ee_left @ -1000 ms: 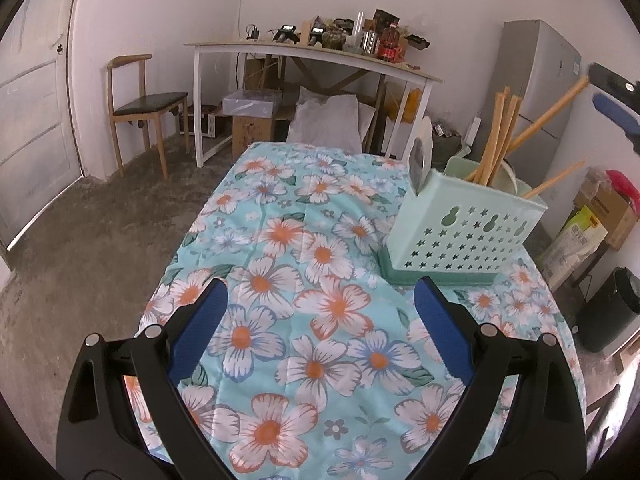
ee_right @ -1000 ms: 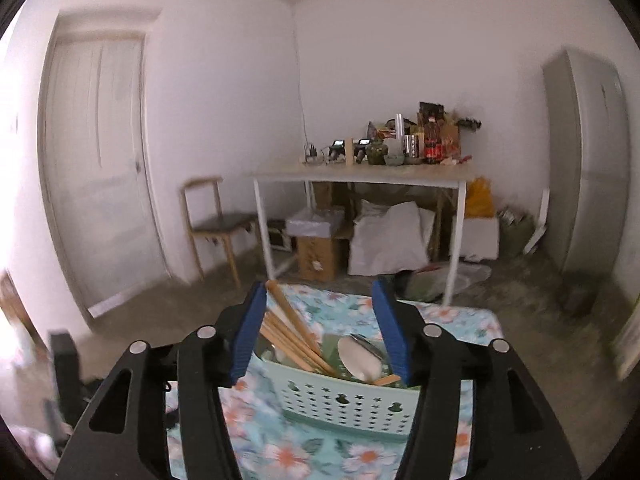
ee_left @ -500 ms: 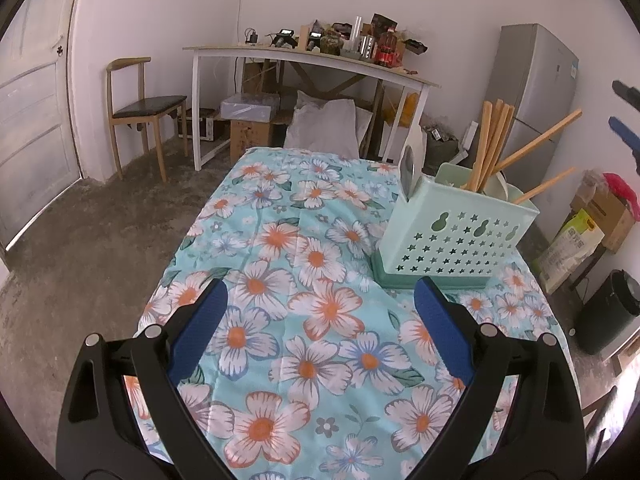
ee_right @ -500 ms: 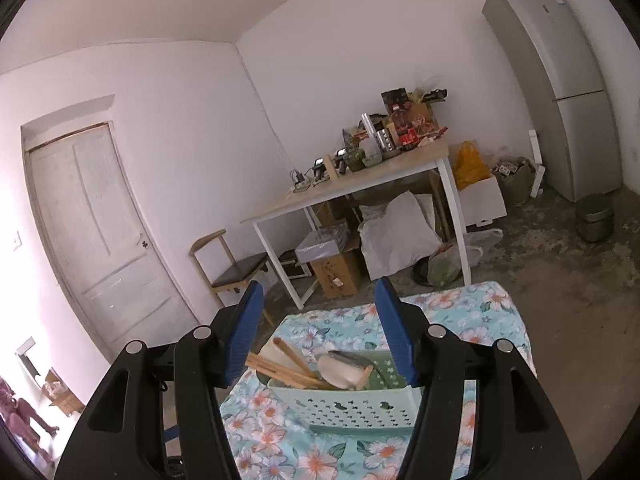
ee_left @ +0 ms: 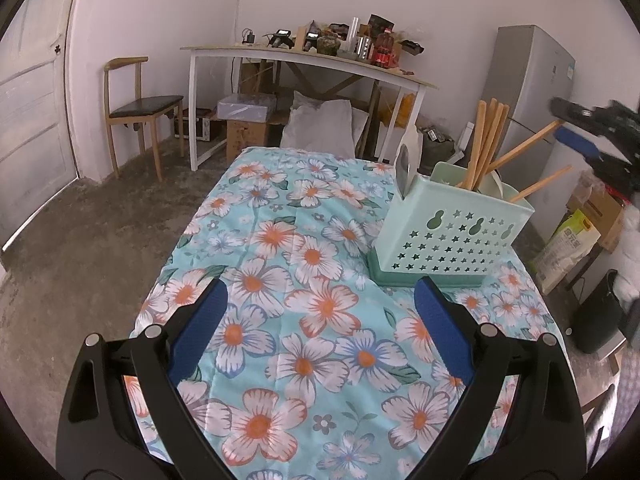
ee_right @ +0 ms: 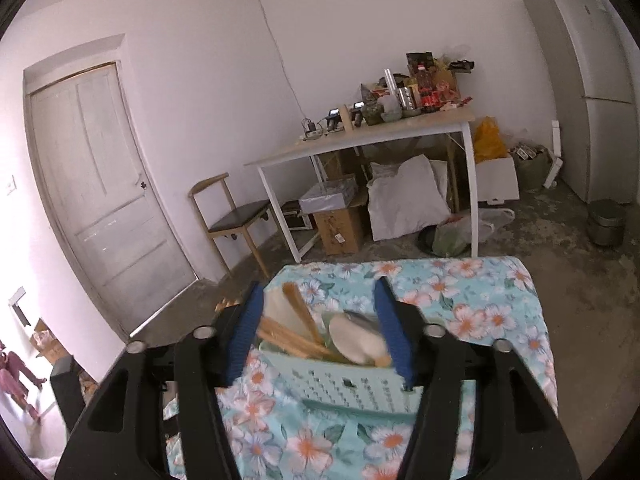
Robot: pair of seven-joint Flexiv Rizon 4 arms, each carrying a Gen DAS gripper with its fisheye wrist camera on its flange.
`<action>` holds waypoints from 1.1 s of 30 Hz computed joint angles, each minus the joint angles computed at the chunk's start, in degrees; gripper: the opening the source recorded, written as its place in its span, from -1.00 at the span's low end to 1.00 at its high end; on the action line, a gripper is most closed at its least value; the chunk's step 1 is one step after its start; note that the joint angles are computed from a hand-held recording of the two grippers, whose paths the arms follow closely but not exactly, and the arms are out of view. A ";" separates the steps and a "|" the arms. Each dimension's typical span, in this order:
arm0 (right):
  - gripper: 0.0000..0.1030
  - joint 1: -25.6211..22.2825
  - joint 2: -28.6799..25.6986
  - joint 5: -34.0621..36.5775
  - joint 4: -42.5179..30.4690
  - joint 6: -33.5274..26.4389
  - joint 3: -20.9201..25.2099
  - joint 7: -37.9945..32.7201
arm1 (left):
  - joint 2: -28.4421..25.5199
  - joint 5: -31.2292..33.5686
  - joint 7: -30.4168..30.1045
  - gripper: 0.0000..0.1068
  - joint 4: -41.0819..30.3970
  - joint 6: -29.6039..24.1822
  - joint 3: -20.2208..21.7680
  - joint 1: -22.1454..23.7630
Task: Organize utensils
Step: 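Insert the chopstick into the green holder and open the right tool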
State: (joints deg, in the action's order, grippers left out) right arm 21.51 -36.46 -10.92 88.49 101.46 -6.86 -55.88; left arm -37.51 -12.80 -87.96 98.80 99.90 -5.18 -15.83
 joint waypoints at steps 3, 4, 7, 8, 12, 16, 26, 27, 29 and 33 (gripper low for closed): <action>-0.84 -4.88 -1.64 -3.65 -4.44 -3.79 6.79 -2.56 | 0.17 0.07 -0.14 0.70 0.39 0.40 -0.26 0.43; -0.85 -5.74 -2.02 -5.13 -5.97 -5.11 8.05 -4.03 | 0.23 0.04 -0.21 0.70 0.50 0.46 -0.32 0.59; -0.87 -6.42 -2.60 -8.68 -9.91 -9.17 9.59 -8.51 | 0.33 -0.10 -0.49 0.70 0.84 0.60 -0.47 1.01; -0.87 -6.88 -2.74 -9.39 -11.16 -10.86 10.57 -10.20 | 0.36 -0.10 -0.54 0.70 0.92 0.58 -0.65 1.23; -0.87 -8.03 -4.12 -11.11 -18.31 -21.05 14.91 -19.14 | 0.35 0.12 -0.47 0.70 0.99 0.69 -0.77 1.47; -0.87 -6.34 -4.79 -10.64 -23.57 -29.19 14.72 -25.55 | 0.34 0.02 -0.61 0.70 1.02 0.75 -0.62 1.45; -0.87 -3.09 -3.23 -6.93 -27.04 -34.45 11.71 -32.16 | 0.21 0.01 -0.74 0.70 1.08 0.77 -0.77 2.25; -0.87 -2.92 -3.36 -6.82 -27.58 -34.56 11.37 -32.32 | 0.25 -0.15 -0.90 0.70 1.05 0.68 -0.38 1.84; -0.87 -2.30 -2.94 -7.31 -27.23 -34.46 10.25 -32.22 | 0.17 -0.11 -0.84 0.70 0.99 0.59 -0.59 2.11; -0.87 -2.34 -3.57 -6.57 -28.65 -36.67 10.69 -33.48 | 0.18 -0.01 -0.88 0.70 1.06 0.81 -0.89 2.33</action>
State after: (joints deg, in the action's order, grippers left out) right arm 19.17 -40.04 -17.48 59.84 64.79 3.83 -89.37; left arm -37.33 -12.81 -88.84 99.86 100.72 -6.07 -13.50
